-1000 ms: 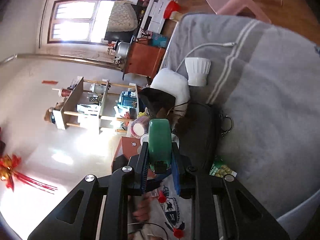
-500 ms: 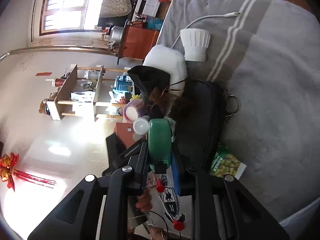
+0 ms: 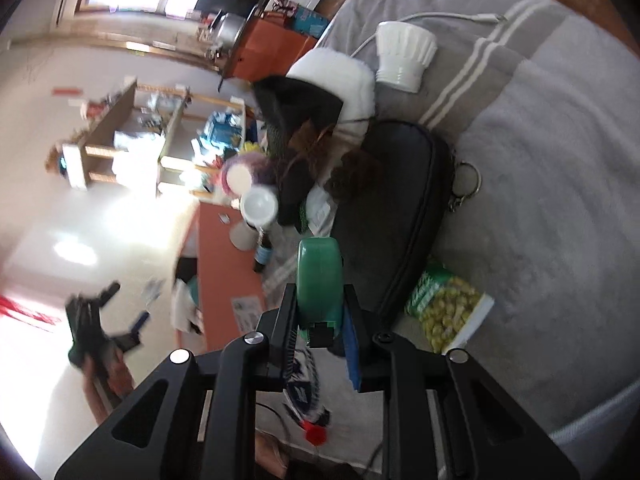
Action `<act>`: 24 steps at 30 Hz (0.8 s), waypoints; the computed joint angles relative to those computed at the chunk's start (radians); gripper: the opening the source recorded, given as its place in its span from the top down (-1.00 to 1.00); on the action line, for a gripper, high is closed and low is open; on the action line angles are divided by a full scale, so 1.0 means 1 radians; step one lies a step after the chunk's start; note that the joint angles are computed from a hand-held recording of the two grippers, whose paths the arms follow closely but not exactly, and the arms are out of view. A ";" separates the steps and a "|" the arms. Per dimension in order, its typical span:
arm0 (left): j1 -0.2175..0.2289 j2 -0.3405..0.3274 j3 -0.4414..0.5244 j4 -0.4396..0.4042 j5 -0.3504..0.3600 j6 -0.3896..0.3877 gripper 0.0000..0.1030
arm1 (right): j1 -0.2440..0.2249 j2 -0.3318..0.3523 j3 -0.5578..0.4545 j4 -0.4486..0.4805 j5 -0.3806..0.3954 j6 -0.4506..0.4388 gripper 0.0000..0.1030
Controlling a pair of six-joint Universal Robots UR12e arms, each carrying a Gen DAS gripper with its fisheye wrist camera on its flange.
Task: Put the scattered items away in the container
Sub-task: 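Grasp the white bottle cap with the left tool while the right tool holds the tape, then drop the cap into the box with the left tool while the right tool drops the tape in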
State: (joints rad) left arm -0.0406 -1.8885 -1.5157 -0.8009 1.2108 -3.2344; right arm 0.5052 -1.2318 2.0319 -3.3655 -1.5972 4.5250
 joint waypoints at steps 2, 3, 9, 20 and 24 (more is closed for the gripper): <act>0.033 -0.001 -0.014 0.019 0.011 -0.039 -0.99 | 0.022 -0.002 -0.046 0.049 -0.015 -0.069 0.62; 0.044 -0.007 -0.016 0.014 0.026 -0.068 -0.99 | 0.031 0.004 -0.072 0.059 -0.019 -0.101 0.62; 0.094 -0.019 -0.042 0.046 -0.045 -0.206 -0.99 | 0.050 0.149 -0.384 0.104 0.082 -0.277 0.62; 0.089 -0.032 -0.015 0.049 -0.070 -0.173 -0.99 | 0.070 0.266 -0.744 0.339 -0.023 -0.518 -0.13; 0.071 -0.032 -0.012 0.040 -0.070 -0.120 -0.99 | 0.081 0.160 -0.551 0.363 -0.065 -0.492 -0.13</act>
State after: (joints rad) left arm 0.0304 -1.9205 -1.5272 -0.7609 1.1403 -3.3546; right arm 0.5861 -1.0719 1.4813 -3.0020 -1.6618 4.0329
